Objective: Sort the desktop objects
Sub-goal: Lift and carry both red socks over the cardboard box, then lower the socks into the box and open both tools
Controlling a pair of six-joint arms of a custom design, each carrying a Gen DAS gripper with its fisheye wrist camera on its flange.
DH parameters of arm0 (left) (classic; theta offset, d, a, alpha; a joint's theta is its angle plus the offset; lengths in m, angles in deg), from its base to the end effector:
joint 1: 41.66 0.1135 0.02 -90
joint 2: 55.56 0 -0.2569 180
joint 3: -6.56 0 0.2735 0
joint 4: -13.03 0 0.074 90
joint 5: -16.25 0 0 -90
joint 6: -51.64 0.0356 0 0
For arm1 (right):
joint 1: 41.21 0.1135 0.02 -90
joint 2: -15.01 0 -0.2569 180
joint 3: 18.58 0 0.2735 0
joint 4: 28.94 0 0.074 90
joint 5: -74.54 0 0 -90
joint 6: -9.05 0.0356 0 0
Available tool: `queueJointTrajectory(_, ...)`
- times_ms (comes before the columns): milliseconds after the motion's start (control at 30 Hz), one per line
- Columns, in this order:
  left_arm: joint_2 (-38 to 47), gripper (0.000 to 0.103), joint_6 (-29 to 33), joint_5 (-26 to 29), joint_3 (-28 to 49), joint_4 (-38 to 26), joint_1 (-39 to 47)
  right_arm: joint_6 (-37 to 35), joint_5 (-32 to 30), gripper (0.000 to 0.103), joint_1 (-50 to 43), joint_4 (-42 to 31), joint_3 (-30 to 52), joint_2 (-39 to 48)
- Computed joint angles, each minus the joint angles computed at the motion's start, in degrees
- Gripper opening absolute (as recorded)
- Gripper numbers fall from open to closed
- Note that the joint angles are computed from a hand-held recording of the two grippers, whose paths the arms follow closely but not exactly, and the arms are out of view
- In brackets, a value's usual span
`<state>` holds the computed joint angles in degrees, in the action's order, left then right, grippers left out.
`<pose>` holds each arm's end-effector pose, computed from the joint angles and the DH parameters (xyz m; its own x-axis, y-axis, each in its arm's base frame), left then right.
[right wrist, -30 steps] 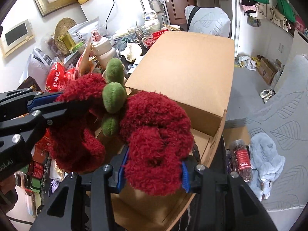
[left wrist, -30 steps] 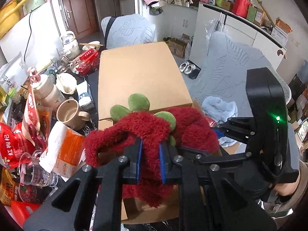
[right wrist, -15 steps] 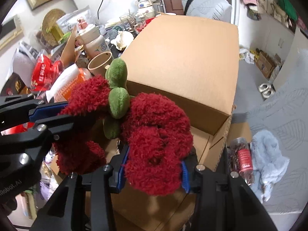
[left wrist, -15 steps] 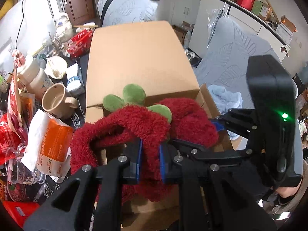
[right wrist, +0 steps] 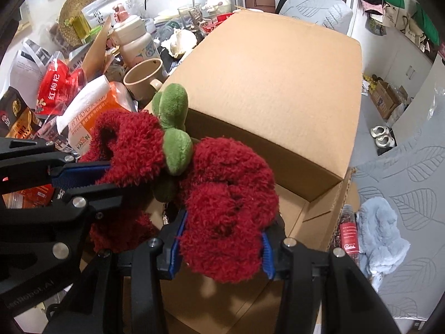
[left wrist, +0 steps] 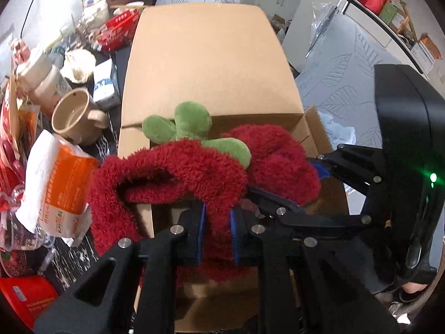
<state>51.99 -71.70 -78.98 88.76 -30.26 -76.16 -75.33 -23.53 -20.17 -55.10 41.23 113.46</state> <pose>0.3187 -0.2151 0.1394 -0.9362 -0.0207 -0.3509 0.0265 0.9913 -0.1293 0.2949 0.1188 0.0980 -0.8807 -0.2349 -0.4113 -0.3266 0.9301 0.1681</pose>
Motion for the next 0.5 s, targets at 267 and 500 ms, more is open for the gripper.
queueJointTrajectory(267, 0.39, 0.014, -2.14, 3.21, -1.72, 1.52, 1.90, -0.18, 2.11, 0.051, 1.44, -1.54, 2.27, 2.05)
queueJointTrajectory(500, 0.65, 0.026, -3.03, -0.36, 0.00, -1.83, 0.47, -0.24, 6.83, 0.063, 2.84, -2.53, 2.79, 1.87)
